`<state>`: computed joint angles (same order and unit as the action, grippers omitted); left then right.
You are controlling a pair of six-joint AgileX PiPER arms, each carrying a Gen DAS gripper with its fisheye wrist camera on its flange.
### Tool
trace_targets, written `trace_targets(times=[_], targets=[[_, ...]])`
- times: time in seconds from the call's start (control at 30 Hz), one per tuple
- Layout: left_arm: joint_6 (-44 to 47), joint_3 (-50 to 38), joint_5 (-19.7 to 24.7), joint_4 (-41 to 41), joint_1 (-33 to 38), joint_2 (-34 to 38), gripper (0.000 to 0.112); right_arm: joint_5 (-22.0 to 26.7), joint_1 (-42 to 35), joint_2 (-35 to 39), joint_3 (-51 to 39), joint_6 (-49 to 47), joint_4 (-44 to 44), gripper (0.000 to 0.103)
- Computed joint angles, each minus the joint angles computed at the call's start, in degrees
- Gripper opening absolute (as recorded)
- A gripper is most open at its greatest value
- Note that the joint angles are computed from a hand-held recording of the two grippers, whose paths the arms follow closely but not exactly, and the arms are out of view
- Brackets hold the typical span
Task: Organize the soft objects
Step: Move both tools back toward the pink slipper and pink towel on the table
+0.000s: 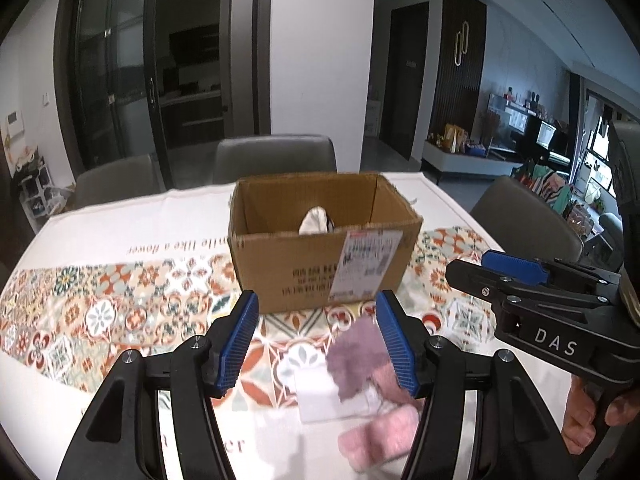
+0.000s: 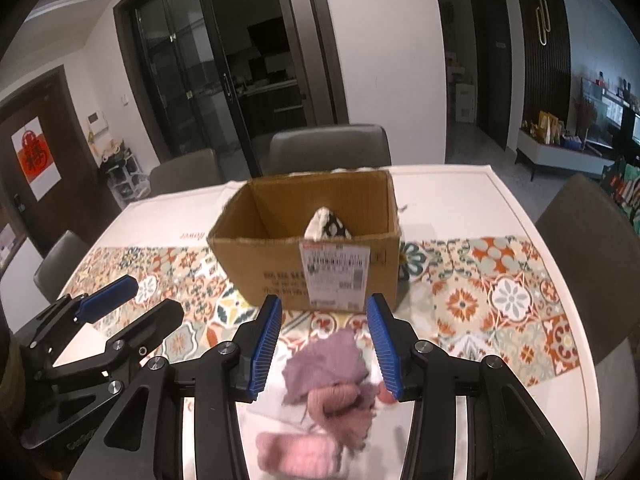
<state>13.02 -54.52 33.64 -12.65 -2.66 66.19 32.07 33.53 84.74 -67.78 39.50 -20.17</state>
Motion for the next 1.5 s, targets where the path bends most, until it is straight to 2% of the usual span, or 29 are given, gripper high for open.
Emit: trace_targets(times=[0.37, 0.63, 0.9, 1.13, 1.37, 1.5], targets=[[-3.82, 6.85, 4.02, 2.02, -1.05, -4.2, 0.06, 0.61, 1.28, -1.28, 4.81, -6.17, 5.78, 0.046], [-11.65, 10.54, 6.59, 6.95, -5.17, -5.26, 0.06, 0.42, -0.4, -0.88, 8.21, -15.54, 13.93, 0.046], [-18.01, 12.67, 7.22, 9.42, -8.12, -3.92, 0.06, 0.76, -2.91, 1.19, 9.38, -26.94, 22.56, 0.046], [-19.56, 15.65, 5.41, 7.44, -8.99, -1.39, 0.06, 0.97, -4.89, 4.32, 9.4, -37.25, 28.88, 0.046], [-12.05, 17.89, 2.09, -2.59, -5.87, 2.99, 0.059, 2.32, -5.82, 9.52, 6.77, -44.5, 32.27, 0.046], [-11.88, 18.72, -0.35, -3.26, -6.63, 4.54, 0.059, 2.08, -5.67, 12.07, 5.2, -45.88, 31.34, 0.046]])
